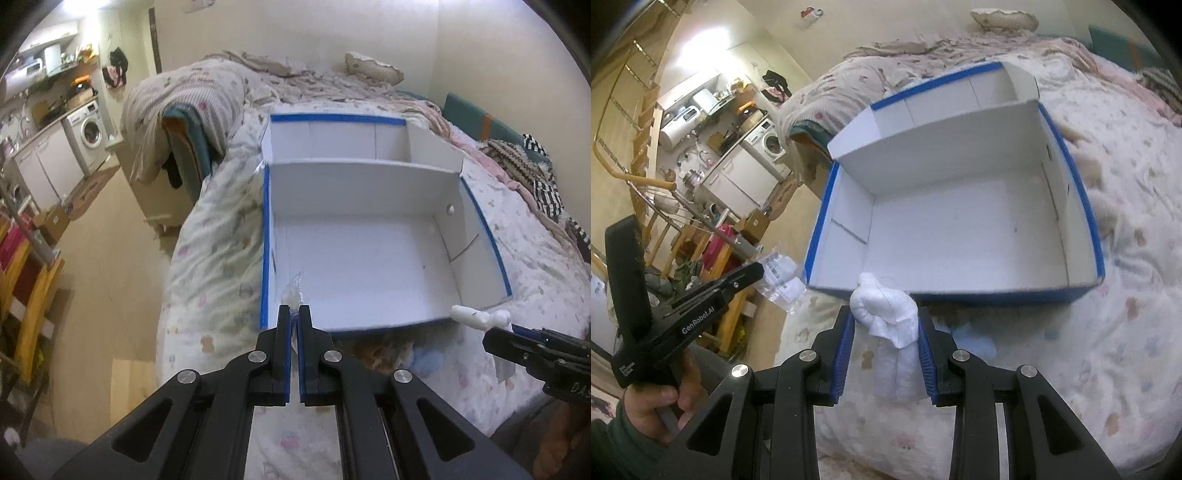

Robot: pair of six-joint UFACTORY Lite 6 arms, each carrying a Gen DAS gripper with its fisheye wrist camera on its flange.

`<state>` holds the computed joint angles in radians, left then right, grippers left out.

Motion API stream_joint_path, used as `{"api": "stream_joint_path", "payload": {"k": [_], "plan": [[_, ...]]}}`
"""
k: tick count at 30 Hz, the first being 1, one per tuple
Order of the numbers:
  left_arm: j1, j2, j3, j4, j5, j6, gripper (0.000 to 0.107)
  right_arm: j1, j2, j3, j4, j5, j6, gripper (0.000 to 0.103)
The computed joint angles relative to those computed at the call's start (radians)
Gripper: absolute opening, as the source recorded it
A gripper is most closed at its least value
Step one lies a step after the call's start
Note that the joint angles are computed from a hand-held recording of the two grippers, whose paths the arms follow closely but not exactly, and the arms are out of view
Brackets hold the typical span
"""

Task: Organize soft objects
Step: 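Lift the bag with the left tool while the right tool carries the sock over the box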

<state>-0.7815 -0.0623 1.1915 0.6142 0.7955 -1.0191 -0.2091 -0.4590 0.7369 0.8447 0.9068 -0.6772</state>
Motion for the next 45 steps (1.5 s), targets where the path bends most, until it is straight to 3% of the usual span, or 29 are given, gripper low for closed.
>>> {"api": "stream_joint_path", "payload": {"k": [19,22,27,35,45], "plan": [[0.121,0.491,0.609,-0.206,-0.048,0.342,0.003,0.017,0.462,0.387,0.005,-0.096,-0.025,0.035],[0.172,0.545,0.626,-0.392,-0.132,0.472,0.003,0.02,0.539,0.414,0.022,-0.118,-0.044,0.035],[0.162,0.633,0.632,-0.335,-0.155,0.447,0.003,0.043,0.635,0.418,0.036,-0.151,-0.06,0.035],[0.132,0.801,0.718,-0.339,-0.083,0.454,0.003,0.126,0.774,0.463,-0.049,-0.205,0.001,0.035],[0.147,0.879,0.764,-0.418,-0.067,0.51,0.003,0.18,0.879,0.542,-0.075,-0.192,0.054,0.035]]}}
